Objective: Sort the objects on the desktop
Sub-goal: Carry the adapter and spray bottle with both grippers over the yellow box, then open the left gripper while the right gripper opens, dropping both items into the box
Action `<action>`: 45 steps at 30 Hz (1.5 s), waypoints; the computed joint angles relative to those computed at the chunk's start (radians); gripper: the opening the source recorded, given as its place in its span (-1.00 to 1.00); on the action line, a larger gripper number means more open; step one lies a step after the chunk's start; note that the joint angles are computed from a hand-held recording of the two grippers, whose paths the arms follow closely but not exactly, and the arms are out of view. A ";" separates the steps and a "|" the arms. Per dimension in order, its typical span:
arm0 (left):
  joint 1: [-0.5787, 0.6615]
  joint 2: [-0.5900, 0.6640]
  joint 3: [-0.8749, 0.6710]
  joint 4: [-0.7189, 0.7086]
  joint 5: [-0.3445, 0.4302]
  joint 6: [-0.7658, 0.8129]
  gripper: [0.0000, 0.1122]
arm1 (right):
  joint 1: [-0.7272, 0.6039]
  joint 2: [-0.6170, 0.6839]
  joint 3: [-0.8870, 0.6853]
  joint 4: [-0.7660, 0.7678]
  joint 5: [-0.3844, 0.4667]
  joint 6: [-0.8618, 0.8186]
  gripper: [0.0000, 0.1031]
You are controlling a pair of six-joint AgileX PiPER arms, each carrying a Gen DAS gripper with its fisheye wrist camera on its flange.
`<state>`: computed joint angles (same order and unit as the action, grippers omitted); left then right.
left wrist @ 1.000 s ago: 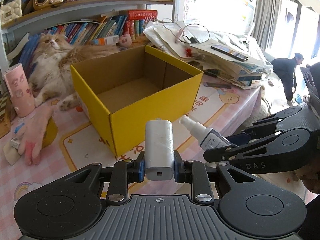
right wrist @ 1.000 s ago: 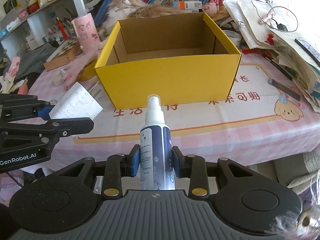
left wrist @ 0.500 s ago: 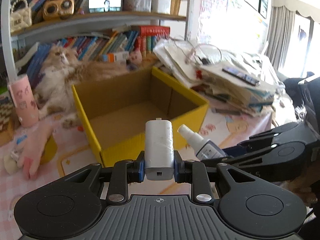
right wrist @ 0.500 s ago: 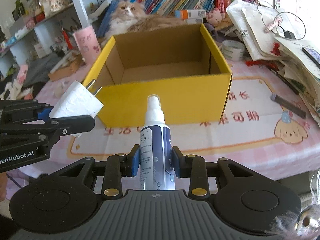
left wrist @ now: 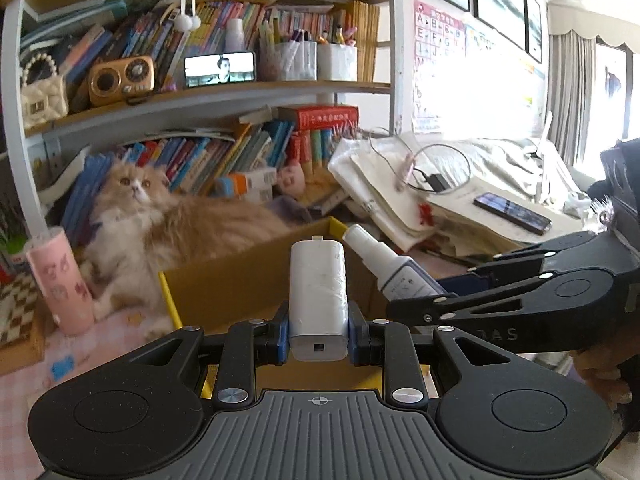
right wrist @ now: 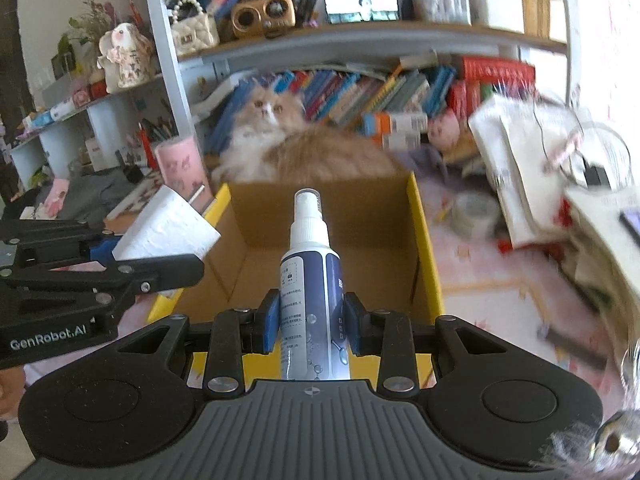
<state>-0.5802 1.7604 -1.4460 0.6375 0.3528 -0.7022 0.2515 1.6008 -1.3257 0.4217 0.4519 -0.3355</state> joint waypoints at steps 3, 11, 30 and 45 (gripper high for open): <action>0.023 0.072 -0.092 -0.027 0.018 0.028 -0.56 | -0.015 0.076 -0.093 0.017 0.013 -0.046 -0.41; 0.061 0.288 -0.350 -0.140 0.192 0.181 -0.56 | -0.013 0.322 -0.375 -0.091 0.136 -0.027 -0.41; 0.050 0.407 -0.473 -0.183 0.297 0.248 -0.47 | 0.006 0.536 -0.601 -0.230 0.333 -0.047 -0.40; 0.007 0.183 -0.213 0.062 0.140 -0.039 -0.14 | -0.018 0.370 -0.429 -0.111 0.166 -0.072 -0.41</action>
<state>-0.5729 1.9436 -1.6587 0.6992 0.4925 -0.7410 0.2340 1.9713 -1.7544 0.3102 0.6176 -0.4076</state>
